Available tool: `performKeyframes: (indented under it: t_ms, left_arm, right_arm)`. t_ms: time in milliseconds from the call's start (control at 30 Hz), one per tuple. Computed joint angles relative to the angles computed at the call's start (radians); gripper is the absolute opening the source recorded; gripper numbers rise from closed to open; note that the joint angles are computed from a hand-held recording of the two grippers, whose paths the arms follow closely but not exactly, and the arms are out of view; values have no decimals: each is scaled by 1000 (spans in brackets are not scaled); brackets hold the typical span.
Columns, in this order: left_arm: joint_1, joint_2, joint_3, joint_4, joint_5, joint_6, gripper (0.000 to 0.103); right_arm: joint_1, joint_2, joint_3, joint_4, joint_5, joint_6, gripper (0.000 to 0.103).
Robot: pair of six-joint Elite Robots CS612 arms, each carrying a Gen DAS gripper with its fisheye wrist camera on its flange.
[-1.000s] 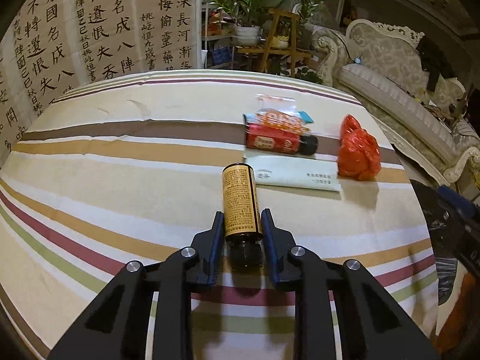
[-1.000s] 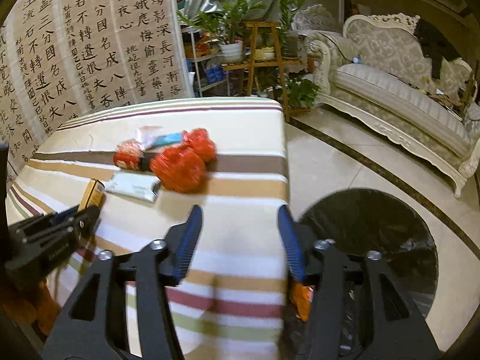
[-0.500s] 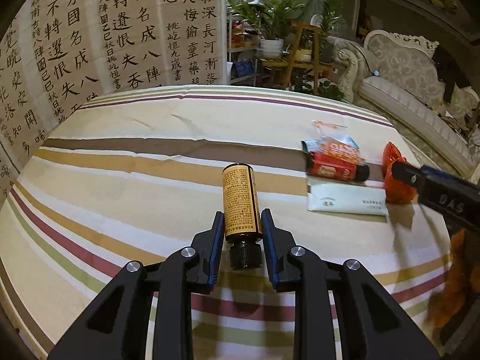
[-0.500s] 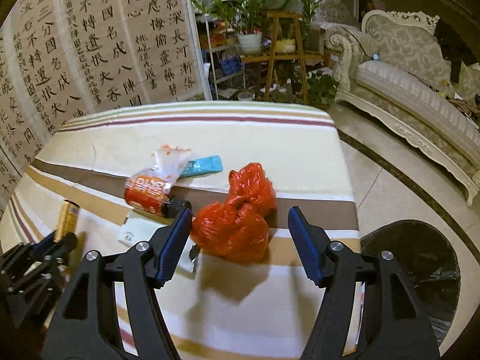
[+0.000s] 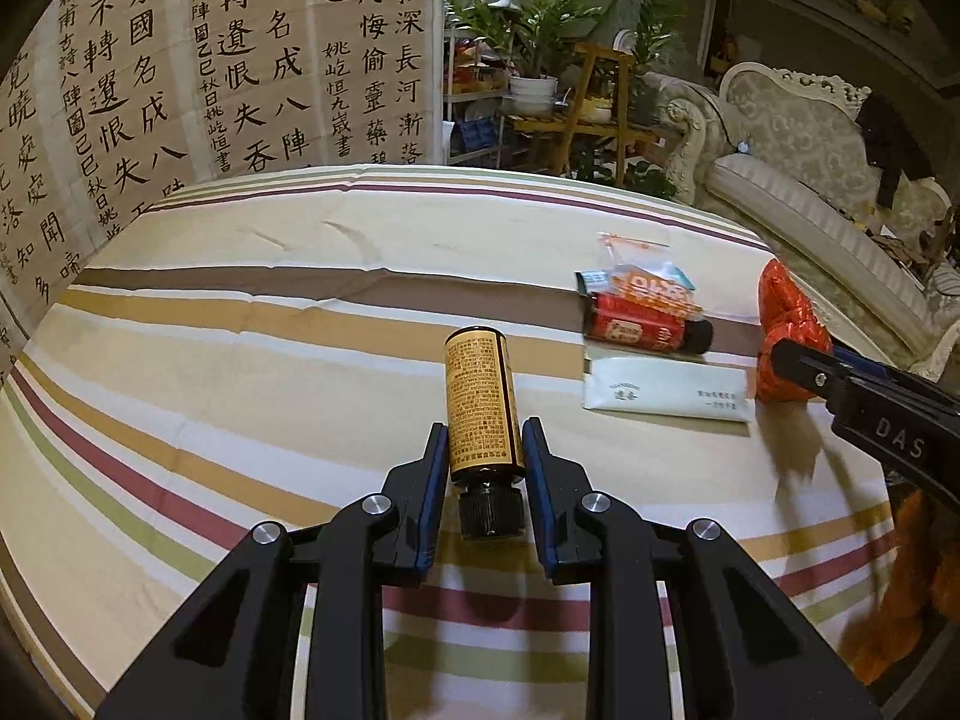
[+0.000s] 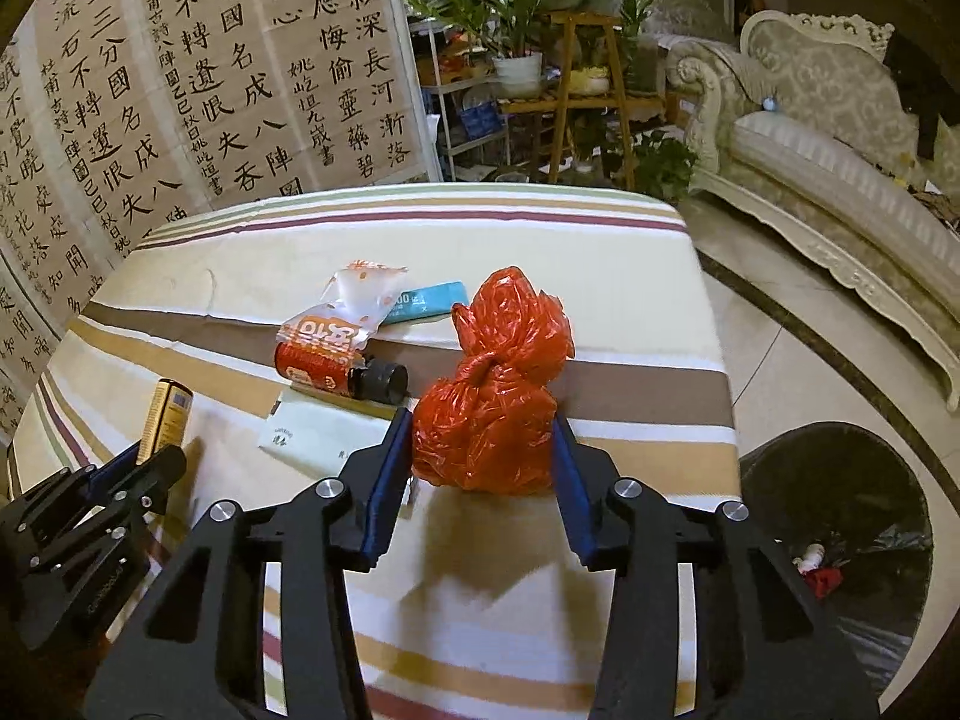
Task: Collect trash
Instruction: 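Grasp the red plastic bag with the right gripper while the left holds the bottle, then carry both items over the black trash bin and open both grippers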
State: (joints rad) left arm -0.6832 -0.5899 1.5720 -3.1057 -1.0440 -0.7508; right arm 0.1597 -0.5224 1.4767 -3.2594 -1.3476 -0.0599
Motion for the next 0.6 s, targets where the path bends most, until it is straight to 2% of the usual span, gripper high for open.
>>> performKeyframes:
  t_ms: [367,600]
  left_arm:
    - [-35,-1,0,-52,-6,35,26]
    - [-68,13,-24,-80,-32,94,26]
  right_arm:
    - [-38,-54,147,-164,-41,22,43]
    - [-75,-71,228,-234,-89,56,43]
